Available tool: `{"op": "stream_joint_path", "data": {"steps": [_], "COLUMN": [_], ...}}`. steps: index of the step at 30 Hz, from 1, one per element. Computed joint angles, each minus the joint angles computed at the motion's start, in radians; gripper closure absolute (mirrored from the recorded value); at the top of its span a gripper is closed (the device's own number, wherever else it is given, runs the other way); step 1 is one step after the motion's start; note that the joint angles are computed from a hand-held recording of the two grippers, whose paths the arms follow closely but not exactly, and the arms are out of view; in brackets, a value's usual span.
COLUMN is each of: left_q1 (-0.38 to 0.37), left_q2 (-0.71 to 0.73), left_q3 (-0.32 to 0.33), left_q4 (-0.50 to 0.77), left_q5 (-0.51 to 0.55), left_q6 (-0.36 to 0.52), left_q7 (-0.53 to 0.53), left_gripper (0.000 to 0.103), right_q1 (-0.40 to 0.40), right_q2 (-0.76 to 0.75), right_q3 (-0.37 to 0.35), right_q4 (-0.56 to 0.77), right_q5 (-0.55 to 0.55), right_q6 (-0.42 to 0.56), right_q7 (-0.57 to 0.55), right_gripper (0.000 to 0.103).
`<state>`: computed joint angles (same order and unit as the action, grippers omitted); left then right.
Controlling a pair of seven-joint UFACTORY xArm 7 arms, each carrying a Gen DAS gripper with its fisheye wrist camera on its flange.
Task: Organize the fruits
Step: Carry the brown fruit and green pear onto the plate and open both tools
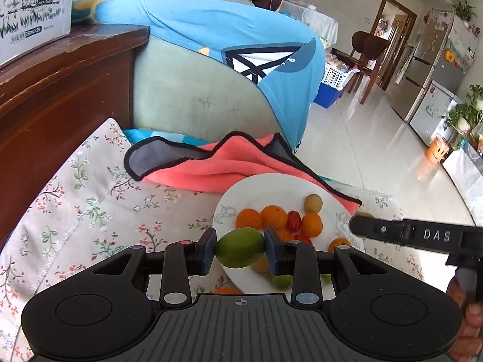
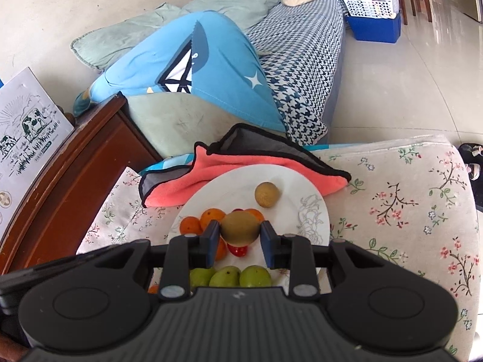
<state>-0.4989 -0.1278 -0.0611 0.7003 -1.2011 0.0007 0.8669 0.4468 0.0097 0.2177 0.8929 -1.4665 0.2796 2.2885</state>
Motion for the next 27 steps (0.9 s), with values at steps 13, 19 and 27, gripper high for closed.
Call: {"op": "stream_joint_path", "data": {"steps": [13,19,27], "left_q1": [0.054,0.094,0.102], "left_q2": [0.097,0.132,0.116], "left_q3": [-0.065,-0.106,-0.134], "left_q4": [0.048,0.078,0.111], "left_q5": [0.114,0.133,-0.044], "left_q6": [-0.019,-0.020,-0.015], "left_q7": [-0.144,-0.189,-0.036], "left_gripper": [0.071,0.071,0.066], "right_q1": [-0.021,-0.026,-0.027], "right_q2": [0.049,0.066,0.053], "right_q3": [-0.032,-0.042,-0.037], "right_q4": [0.027,0.035,0.038], "right_q5": [-0.062,-0.077,-0.115], "right_q6": [-0.051,-0.069,-0.060], "right_q7": [0.062,0.088,0.108], "right_gripper": [0.073,0.073,0.071]}}
